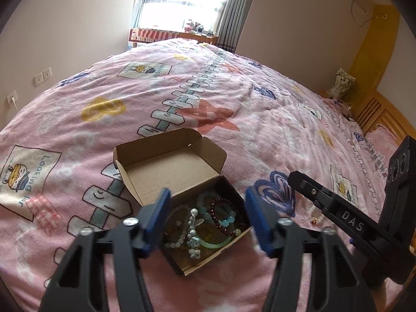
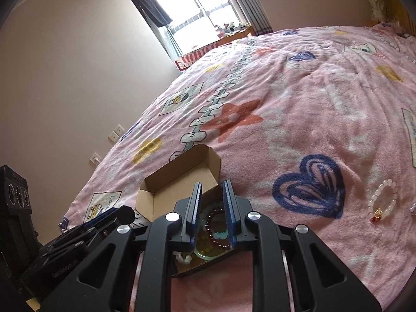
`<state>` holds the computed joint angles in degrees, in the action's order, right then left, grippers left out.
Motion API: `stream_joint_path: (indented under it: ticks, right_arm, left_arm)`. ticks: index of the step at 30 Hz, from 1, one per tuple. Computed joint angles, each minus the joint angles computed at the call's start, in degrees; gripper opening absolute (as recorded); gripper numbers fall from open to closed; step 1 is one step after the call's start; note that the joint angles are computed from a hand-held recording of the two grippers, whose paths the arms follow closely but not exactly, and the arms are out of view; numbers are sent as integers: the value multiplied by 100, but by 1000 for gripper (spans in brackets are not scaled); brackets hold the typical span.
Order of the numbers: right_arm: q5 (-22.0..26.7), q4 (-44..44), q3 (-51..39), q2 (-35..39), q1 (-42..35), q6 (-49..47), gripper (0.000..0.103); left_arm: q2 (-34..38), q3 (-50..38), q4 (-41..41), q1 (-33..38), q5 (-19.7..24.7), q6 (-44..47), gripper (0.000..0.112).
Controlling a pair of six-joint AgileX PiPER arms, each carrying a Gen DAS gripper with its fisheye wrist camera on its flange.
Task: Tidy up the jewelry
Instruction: 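Carry both bracelets over the box and open the left tool above it, then open the right tool to drop the dark red bracelet into the box, then grasp the white bead bracelet with the left tool while the right tool grasps the pearl earrings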
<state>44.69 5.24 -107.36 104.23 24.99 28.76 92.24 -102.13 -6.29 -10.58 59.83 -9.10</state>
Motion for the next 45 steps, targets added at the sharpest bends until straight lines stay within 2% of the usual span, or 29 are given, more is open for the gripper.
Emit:
stream_joint_path:
  ticks: [2,12,19,25,29,32,36,40,45]
  right_arm:
    - [-6,16,177,-194,-156,-39,22]
    - [147,10,1134,-1186,-1141,-363,25]
    - [427,386,1784,-1644,-2233,-1167,28]
    - [784,804,2055,-1595,-2996,-2176,28]
    - [966,1010,2239,-1437,-3245,-2882,34]
    - [915,1015,2504,-1354,-3293,-3133,34]
    - [798,1043,2791,-1238,-3349,-3356,34]
    - [686,843,2878,-1083,-3361,-3302,34]
    - [505,883,2971,-901,-3381,-3384,34]
  left_arm:
    - [-24,-36,221,-118,-12,-146,66]
    - [158,-338,217,-633,231,-224,67]
    - [385,-465,469,-1245,297,-370,67]
    - [769,-784,173,-1601,446,-379,67]
    - [1292,-1392,116,-1891,667,-568,67]
    - [1798,-2027,-34,-2089,846,-619,67]
    - [2374,-2619,-141,-2346,810,-526,67]
    - [2905,-2934,-931,-2259,734,-414,67]
    - [3527,-3452,-715,-2464,775,-433,67]
